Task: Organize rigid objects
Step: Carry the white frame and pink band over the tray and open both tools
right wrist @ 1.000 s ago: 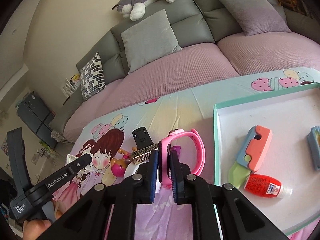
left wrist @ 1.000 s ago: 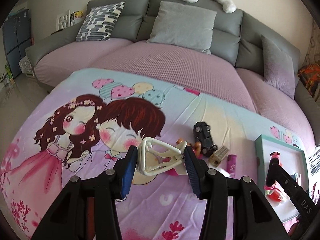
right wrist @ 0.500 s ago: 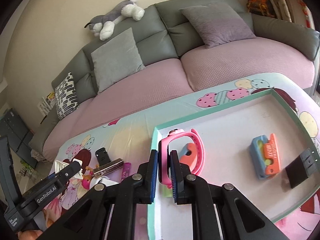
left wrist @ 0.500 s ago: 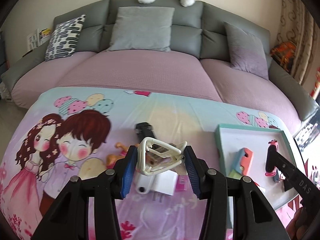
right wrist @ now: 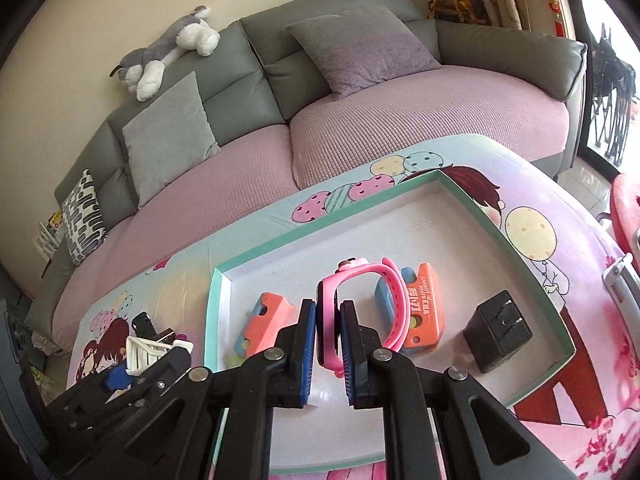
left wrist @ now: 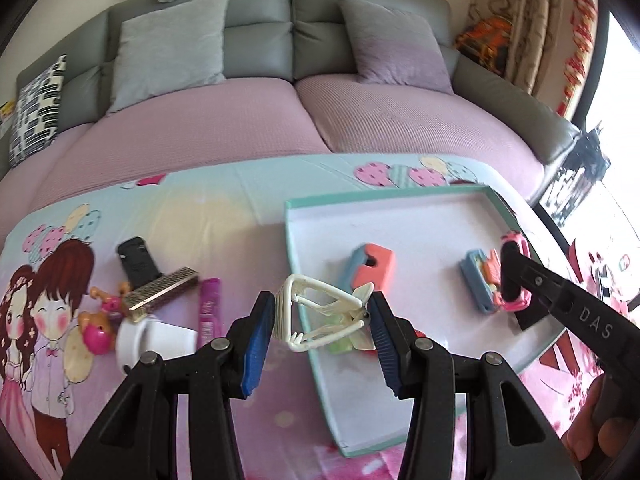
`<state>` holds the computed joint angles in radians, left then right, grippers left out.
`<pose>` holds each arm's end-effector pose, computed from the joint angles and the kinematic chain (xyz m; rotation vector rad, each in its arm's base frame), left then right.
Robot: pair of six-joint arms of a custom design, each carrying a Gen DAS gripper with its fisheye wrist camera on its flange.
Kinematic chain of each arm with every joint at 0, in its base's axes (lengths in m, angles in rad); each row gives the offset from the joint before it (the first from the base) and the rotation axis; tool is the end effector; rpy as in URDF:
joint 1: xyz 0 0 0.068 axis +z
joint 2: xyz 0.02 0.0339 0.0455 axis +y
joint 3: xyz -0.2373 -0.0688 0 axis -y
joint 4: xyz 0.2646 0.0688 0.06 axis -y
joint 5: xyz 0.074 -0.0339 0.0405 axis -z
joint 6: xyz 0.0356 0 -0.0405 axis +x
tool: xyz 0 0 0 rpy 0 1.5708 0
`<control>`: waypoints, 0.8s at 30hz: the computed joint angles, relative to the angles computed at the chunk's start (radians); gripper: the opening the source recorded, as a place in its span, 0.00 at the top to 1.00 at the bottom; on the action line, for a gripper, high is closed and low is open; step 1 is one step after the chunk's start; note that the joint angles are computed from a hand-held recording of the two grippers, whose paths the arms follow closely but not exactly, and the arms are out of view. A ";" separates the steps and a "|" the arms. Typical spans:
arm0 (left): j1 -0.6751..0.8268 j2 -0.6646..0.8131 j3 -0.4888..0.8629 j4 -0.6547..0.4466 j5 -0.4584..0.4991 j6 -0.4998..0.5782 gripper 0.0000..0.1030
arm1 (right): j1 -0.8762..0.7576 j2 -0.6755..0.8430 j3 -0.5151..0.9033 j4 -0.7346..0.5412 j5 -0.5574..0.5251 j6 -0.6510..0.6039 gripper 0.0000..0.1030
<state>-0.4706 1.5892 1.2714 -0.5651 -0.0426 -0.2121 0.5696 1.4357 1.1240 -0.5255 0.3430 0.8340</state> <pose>0.3251 -0.1637 0.2404 0.2995 2.4504 -0.2464 0.2846 0.1680 0.2447 0.4661 2.3156 0.2728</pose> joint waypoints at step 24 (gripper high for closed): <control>-0.026 0.126 0.085 -0.090 0.047 0.063 0.49 | -0.007 0.115 0.060 -0.049 -0.063 -0.005 0.86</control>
